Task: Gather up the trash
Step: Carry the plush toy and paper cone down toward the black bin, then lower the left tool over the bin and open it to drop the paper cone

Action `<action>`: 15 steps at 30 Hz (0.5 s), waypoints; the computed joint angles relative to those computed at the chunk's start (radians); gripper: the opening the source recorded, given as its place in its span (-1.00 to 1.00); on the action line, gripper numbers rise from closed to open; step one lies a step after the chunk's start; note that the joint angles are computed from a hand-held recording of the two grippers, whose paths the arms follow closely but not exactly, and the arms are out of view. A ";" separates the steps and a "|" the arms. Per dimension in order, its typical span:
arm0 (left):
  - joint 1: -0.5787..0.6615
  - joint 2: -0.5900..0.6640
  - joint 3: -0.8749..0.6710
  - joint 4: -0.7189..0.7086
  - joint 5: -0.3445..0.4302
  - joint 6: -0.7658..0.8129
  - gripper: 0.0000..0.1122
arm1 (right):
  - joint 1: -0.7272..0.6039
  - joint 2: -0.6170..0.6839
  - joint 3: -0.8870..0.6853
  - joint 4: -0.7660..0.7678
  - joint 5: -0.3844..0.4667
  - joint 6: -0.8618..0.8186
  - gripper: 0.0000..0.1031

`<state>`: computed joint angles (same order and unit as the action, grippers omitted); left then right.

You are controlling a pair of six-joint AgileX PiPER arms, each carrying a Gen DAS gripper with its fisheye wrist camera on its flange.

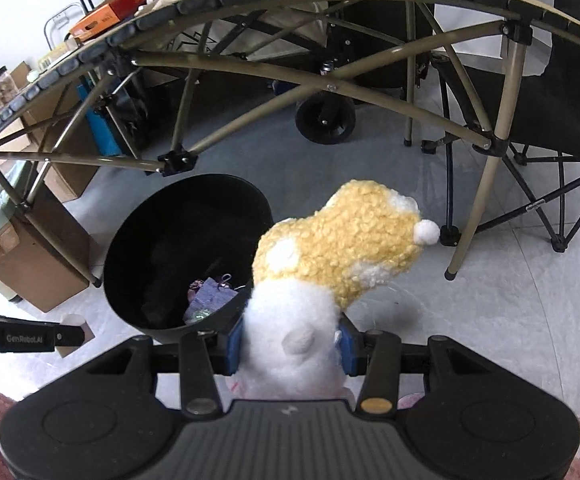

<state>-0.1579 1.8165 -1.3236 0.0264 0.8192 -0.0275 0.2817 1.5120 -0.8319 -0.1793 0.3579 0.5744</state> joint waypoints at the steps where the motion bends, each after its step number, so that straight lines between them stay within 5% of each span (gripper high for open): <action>1: -0.003 0.008 -0.008 0.001 0.004 -0.002 -0.59 | -0.002 0.008 -0.004 0.007 -0.001 -0.006 -0.14; 15: -0.099 0.177 -0.297 0.002 0.143 -0.076 -0.59 | -0.040 0.040 -0.020 0.052 -0.003 -0.056 -0.14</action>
<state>-0.2573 1.9932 -1.6205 0.0281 0.9618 -0.1035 0.2412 1.5525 -0.8517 -0.1268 0.3548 0.5182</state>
